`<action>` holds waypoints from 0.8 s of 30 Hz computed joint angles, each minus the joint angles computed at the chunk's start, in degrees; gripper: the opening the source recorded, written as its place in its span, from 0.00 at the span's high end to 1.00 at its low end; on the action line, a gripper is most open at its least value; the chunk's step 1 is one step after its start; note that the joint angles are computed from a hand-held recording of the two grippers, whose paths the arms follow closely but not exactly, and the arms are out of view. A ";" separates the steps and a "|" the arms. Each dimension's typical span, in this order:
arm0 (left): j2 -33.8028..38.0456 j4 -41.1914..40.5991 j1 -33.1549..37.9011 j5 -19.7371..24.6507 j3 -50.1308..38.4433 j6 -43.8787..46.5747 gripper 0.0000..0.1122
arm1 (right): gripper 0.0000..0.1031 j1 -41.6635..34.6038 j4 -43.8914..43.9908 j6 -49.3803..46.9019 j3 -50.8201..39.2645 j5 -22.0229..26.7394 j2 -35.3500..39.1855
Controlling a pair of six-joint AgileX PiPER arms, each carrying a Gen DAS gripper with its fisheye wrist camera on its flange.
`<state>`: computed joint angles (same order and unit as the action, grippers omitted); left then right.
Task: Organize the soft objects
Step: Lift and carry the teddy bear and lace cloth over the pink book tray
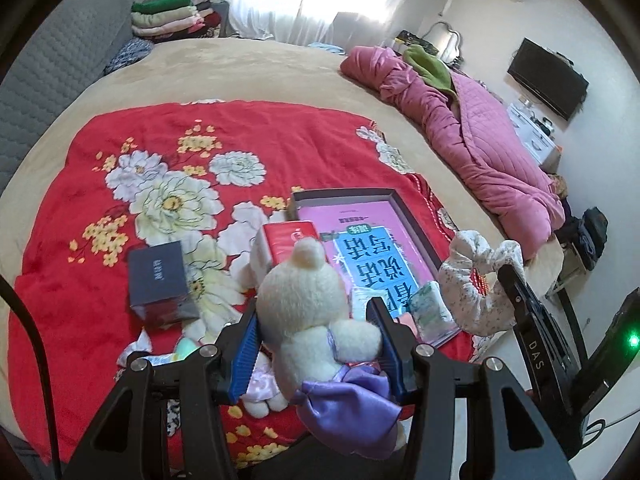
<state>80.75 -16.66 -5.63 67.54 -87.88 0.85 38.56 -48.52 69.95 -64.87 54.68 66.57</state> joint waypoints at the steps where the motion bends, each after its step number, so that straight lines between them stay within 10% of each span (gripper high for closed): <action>1: 0.42 0.16 -0.80 -0.21 -0.25 -0.21 0.54 | 0.88 -1.10 0.62 -0.33 0.56 -0.76 -0.47; 24: 20.84 7.95 -17.93 -2.21 -11.64 -5.06 0.54 | 0.88 -18.39 16.09 -13.25 7.67 -12.42 -3.36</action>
<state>101.58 -8.71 -23.56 65.33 -99.51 -4.21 20.17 -32.44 56.69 -57.21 42.26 63.21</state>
